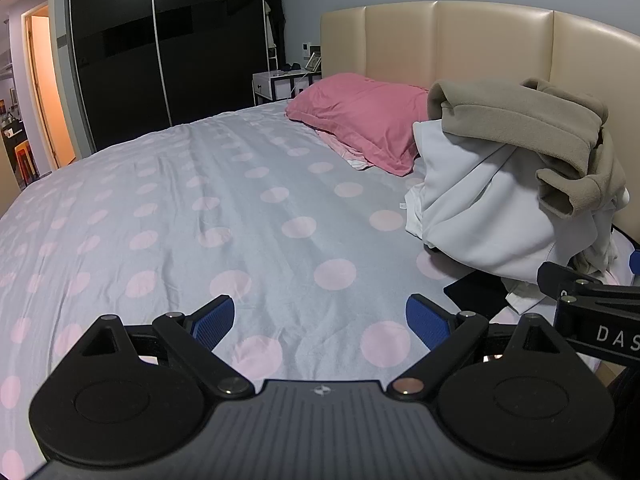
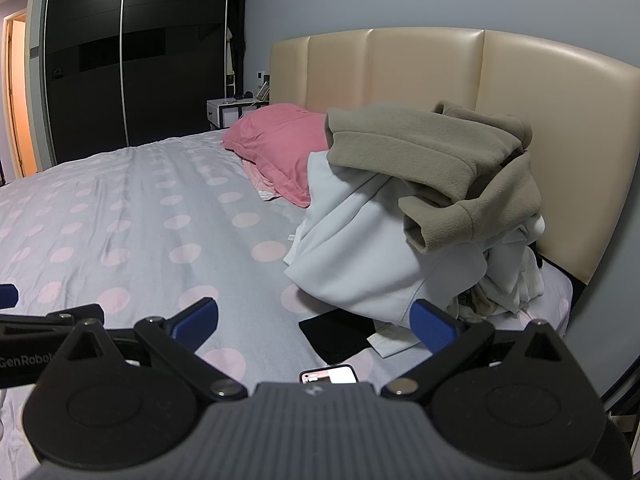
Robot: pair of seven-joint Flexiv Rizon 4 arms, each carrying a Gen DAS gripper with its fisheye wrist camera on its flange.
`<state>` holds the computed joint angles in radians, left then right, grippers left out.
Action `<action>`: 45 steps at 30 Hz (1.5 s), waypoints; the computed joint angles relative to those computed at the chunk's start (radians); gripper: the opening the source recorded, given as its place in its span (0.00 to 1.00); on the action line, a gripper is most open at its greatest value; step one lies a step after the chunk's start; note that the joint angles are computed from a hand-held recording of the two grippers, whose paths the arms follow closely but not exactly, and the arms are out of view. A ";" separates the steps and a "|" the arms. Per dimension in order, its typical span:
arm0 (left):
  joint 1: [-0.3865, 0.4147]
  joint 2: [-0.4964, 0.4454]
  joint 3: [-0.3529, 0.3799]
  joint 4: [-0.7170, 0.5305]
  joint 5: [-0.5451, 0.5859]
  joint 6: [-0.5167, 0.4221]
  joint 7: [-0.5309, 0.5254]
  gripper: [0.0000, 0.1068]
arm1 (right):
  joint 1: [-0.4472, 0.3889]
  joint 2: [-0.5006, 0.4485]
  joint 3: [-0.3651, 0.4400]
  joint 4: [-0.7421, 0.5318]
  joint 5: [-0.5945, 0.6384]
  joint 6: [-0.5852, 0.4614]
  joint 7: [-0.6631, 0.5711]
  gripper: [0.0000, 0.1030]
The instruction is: Fold clothes
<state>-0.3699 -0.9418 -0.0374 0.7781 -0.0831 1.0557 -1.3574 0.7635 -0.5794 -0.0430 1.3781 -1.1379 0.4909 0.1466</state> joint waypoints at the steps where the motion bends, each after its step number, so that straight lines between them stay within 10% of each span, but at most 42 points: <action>1: 0.000 0.000 0.001 0.000 0.000 0.000 -0.001 0.88 | 0.000 0.000 0.000 0.000 0.000 0.000 0.000 1.00; 45: -0.006 -0.044 0.018 -0.107 0.014 -0.104 -0.031 0.88 | -0.006 0.000 0.004 -0.014 0.033 0.001 -0.048 1.00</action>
<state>-0.3754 -0.9860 -0.0192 0.6712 -0.0689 0.9514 -1.3880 0.7573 -0.5793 -0.0390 1.3641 -1.1044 0.4919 0.0984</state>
